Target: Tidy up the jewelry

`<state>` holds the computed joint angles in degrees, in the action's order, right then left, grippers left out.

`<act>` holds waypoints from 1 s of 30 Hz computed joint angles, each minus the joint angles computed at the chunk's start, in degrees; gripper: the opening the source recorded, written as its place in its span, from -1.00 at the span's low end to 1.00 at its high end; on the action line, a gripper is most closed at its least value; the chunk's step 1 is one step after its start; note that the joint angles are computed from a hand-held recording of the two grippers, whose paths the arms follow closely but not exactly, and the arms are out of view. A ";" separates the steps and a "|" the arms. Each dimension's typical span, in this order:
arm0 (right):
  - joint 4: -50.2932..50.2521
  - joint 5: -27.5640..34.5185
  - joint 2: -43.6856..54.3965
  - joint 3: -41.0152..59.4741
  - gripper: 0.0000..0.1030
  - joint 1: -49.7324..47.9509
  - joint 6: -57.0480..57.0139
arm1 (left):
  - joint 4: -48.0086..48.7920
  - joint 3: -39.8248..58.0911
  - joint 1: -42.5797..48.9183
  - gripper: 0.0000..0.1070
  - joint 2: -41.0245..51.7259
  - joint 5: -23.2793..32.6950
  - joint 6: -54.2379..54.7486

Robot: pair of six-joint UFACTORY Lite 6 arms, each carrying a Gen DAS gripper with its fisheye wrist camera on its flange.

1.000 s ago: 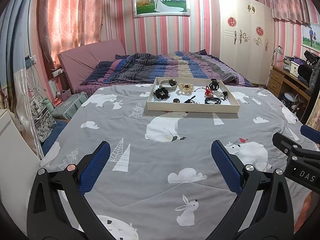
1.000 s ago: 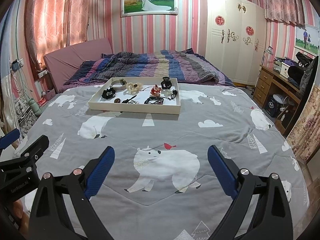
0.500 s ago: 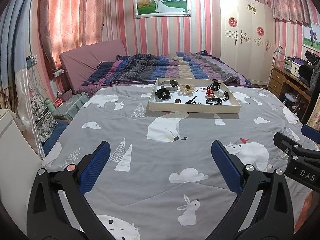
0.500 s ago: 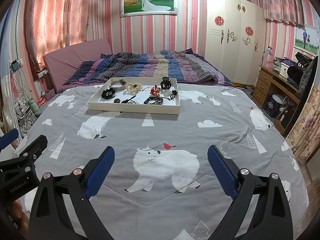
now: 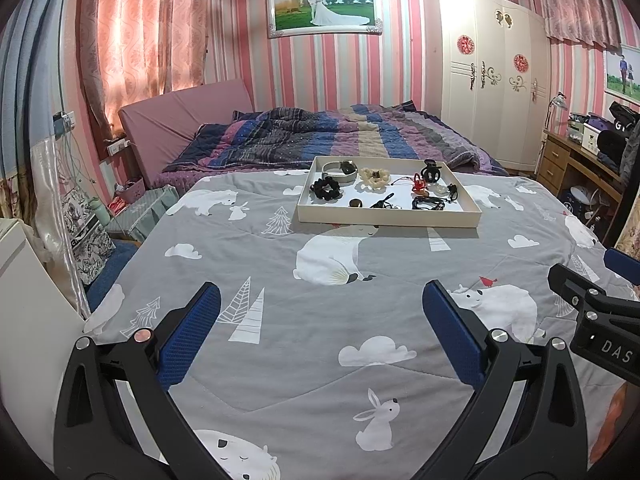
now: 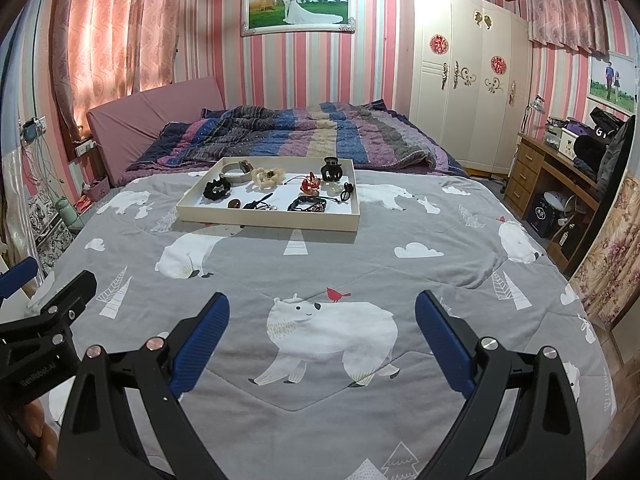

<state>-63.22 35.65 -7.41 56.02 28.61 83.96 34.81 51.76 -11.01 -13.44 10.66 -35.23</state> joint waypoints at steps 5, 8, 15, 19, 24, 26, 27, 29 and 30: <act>0.04 -0.02 -0.13 -0.03 0.83 -0.10 -0.21 | 0.19 0.14 0.05 0.87 0.21 -0.14 -0.14; 0.16 0.00 -0.02 0.06 0.83 0.01 -0.35 | 0.26 0.21 -0.04 0.87 0.20 0.02 -0.24; 0.34 0.02 -0.09 0.13 0.83 -0.06 -0.60 | 0.37 0.29 -0.03 0.87 0.29 -0.01 -0.40; 0.51 0.09 -0.11 0.21 0.83 -0.03 -0.82 | 1.43 0.52 -0.06 0.87 0.53 0.08 -1.38; 0.42 0.05 -0.13 0.18 0.83 -0.04 -0.72 | -1.19 0.69 -0.04 0.87 0.72 0.28 1.42; 0.64 -0.14 -0.15 0.16 0.83 -0.23 -1.02 | -1.61 1.00 -0.06 0.87 1.11 0.68 1.77; 0.58 0.00 -0.13 0.20 0.83 -0.08 -0.88 | -1.56 1.24 0.00 0.87 1.44 0.82 1.61; 0.58 0.01 -0.12 0.20 0.83 -0.06 -0.86 | -3.43 1.24 0.25 0.87 1.53 0.82 3.28; 0.89 -0.14 -0.04 0.23 0.83 -0.12 -1.12 | -4.52 1.33 0.43 0.87 1.69 0.78 4.29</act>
